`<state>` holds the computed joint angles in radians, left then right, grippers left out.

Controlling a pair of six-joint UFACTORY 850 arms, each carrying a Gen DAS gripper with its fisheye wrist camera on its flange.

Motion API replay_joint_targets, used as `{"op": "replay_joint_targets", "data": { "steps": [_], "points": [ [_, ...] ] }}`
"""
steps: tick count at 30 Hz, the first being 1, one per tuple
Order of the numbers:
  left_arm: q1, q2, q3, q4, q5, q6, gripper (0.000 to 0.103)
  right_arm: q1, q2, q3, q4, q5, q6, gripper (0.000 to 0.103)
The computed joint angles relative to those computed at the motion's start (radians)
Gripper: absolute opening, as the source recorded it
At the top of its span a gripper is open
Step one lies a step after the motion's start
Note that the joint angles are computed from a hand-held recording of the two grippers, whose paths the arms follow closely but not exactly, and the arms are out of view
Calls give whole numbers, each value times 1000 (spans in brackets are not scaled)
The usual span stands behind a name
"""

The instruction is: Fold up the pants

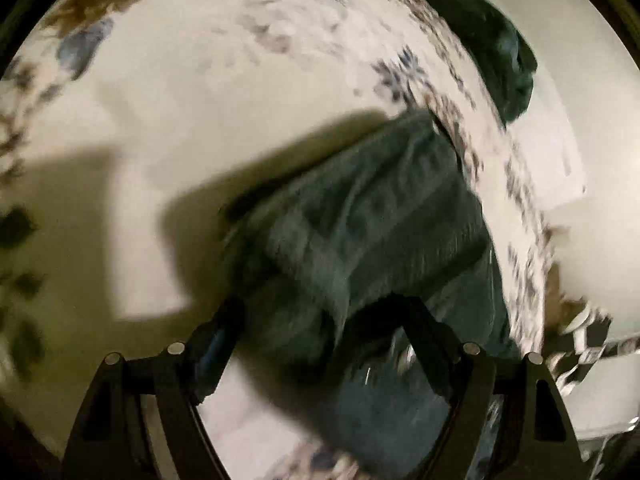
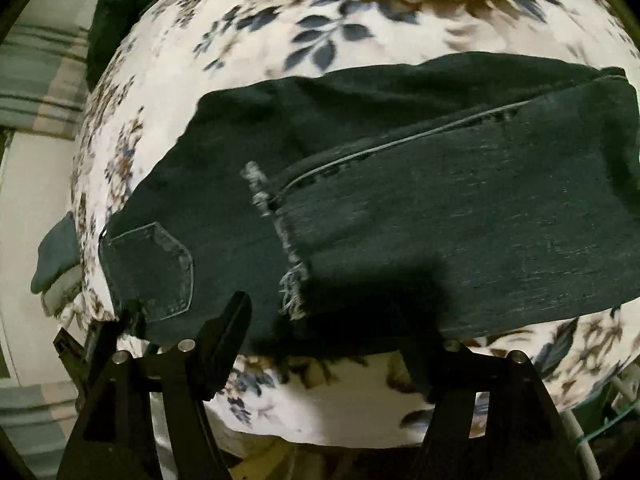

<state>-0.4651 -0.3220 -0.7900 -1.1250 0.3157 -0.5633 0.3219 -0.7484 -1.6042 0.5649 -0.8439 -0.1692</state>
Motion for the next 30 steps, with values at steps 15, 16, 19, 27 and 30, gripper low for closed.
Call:
{"op": "replay_joint_targets", "data": {
  "steps": [15,16,19,27,30],
  "points": [
    [-116,-19,-136,-495,297,584,20,-52,19,54,-12,36,-10,72],
    [-124,-13,-149,-515,315,628,20,-59,23,61,-4,35,-17,72],
    [-166,-3,-240,-597,405,863,19,-90,44,86,17,37,-36,72],
    [-304,-127,-618,-627,478,1325,19,-229,115,132,37,33,-73,72],
    [-341,-238,-800,-659,416,1465,18,-295,134,136,26,33,-63,72]
  ]
}}
